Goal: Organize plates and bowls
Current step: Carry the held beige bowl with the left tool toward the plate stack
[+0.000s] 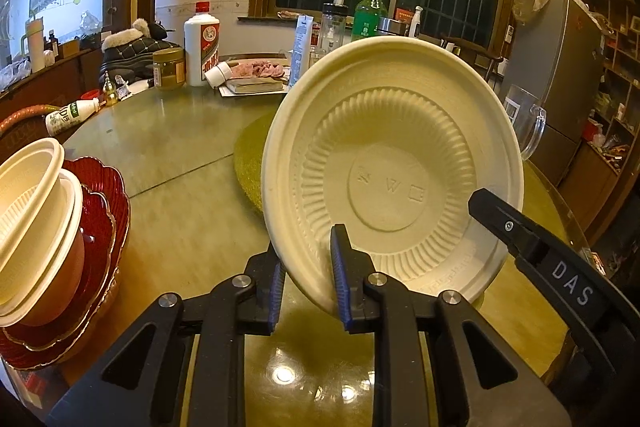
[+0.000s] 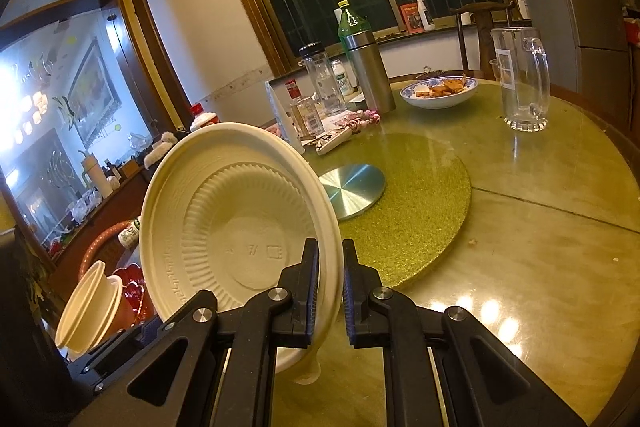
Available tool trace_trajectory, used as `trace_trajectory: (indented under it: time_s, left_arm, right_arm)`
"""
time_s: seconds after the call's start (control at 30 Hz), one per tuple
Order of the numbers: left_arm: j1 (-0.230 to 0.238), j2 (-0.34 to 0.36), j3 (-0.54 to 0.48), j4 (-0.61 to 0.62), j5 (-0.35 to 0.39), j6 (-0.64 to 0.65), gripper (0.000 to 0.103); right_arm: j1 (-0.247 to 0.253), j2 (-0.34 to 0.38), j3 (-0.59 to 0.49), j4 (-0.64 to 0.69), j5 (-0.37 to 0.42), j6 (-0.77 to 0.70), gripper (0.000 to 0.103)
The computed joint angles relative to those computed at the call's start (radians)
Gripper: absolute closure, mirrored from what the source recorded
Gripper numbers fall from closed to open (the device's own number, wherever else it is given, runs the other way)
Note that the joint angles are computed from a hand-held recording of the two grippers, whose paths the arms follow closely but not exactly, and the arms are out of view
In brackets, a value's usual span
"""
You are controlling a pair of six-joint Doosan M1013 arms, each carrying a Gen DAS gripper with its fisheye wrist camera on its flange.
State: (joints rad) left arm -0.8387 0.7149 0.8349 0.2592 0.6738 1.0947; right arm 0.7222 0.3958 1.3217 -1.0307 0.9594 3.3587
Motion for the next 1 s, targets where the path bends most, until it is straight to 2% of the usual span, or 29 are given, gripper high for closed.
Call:
trace_trajectory:
  time_s: [0.1, 0.43, 0.67, 1.0]
  left_arm:
    - [-0.003, -0.002, 0.006, 0.029, -0.007, -0.022, 0.083]
    - [-0.008, -0.015, 0.03, 0.08, -0.042, -0.064, 0.084]
    - [-0.021, -0.04, 0.083, 0.235, -0.12, -0.184, 0.084]
    - [-0.022, -0.045, 0.075, 0.286, -0.102, -0.221, 0.084]
  right_arm:
    - [-0.004, -0.006, 0.01, 0.002, -0.022, 0.009, 0.092]
    - [0.0, -0.01, 0.015, -0.018, -0.024, 0.025, 0.093]
    - [0.012, -0.01, 0.021, -0.086, -0.012, 0.054, 0.092]
    - [0.017, -0.009, 0.018, -0.121, -0.018, 0.056, 0.092]
